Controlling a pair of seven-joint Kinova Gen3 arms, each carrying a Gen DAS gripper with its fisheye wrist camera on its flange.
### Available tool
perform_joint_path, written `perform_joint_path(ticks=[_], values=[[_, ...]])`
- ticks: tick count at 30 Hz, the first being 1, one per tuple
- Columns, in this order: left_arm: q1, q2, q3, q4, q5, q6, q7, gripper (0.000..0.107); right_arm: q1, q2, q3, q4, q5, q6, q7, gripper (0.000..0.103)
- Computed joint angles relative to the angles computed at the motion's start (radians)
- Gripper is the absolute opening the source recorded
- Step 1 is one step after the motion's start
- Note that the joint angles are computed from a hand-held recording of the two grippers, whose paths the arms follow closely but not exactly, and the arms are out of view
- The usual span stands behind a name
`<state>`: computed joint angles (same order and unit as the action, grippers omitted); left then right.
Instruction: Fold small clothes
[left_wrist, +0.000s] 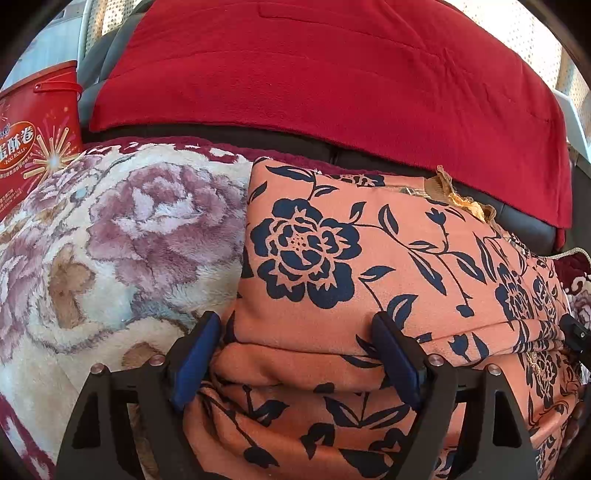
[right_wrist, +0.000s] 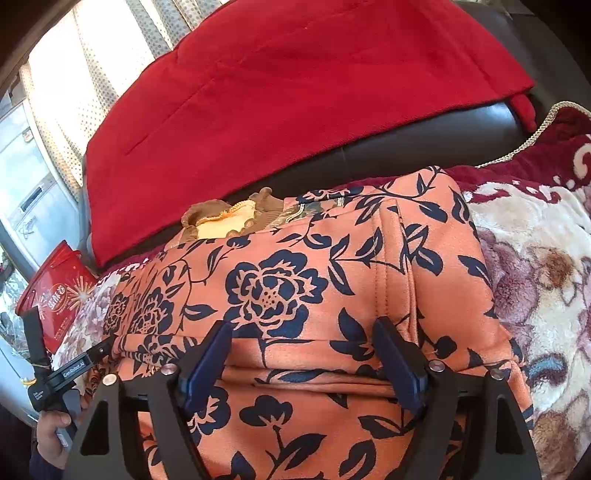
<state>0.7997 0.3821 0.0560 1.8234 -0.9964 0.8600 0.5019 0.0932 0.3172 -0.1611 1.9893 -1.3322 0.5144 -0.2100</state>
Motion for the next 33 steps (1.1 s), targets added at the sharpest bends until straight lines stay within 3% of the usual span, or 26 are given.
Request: perform_joint_path(ticks=[2,5,17,21,23,27,29,33], values=[[0.015,0.001,-0.020,-0.001,0.008,-0.005,-0.007,0.084,0.003,0.001,-0.002,0.002,-0.012,0.002,0.013,0.082],[0.076,0.001,-0.103,-0.002,0.038,-0.031,-0.030,0.085,0.005,0.002,-0.002,0.007,-0.034,0.003,0.036,0.082],[0.075,0.001,-0.102,-0.002,0.038,-0.033,-0.031,0.085,-0.007,0.002,0.018,0.016,-0.074,0.013,0.071,0.083],[0.006,0.001,-0.009,0.002,0.000,-0.008,0.000,0.085,-0.010,0.003,0.024,0.015,-0.076,0.018,0.071,0.083],[-0.006,0.000,0.004,0.004,-0.007,-0.008,0.005,0.085,-0.012,0.002,0.026,0.015,-0.078,0.018,0.072,0.083],[-0.089,0.002,0.116,0.016,-0.064,0.021,0.057,0.086,-0.010,0.005,0.028,0.014,-0.082,0.022,0.077,0.083],[-0.055,-0.014,0.089,0.048,-0.126,0.003,0.138,0.086,-0.011,0.003,0.029,0.016,-0.084,0.022,0.077,0.083],[0.127,-0.049,-0.066,0.095,-0.288,-0.022,0.266,0.086,-0.016,0.000,0.030,0.018,-0.087,0.016,0.078,0.083]])
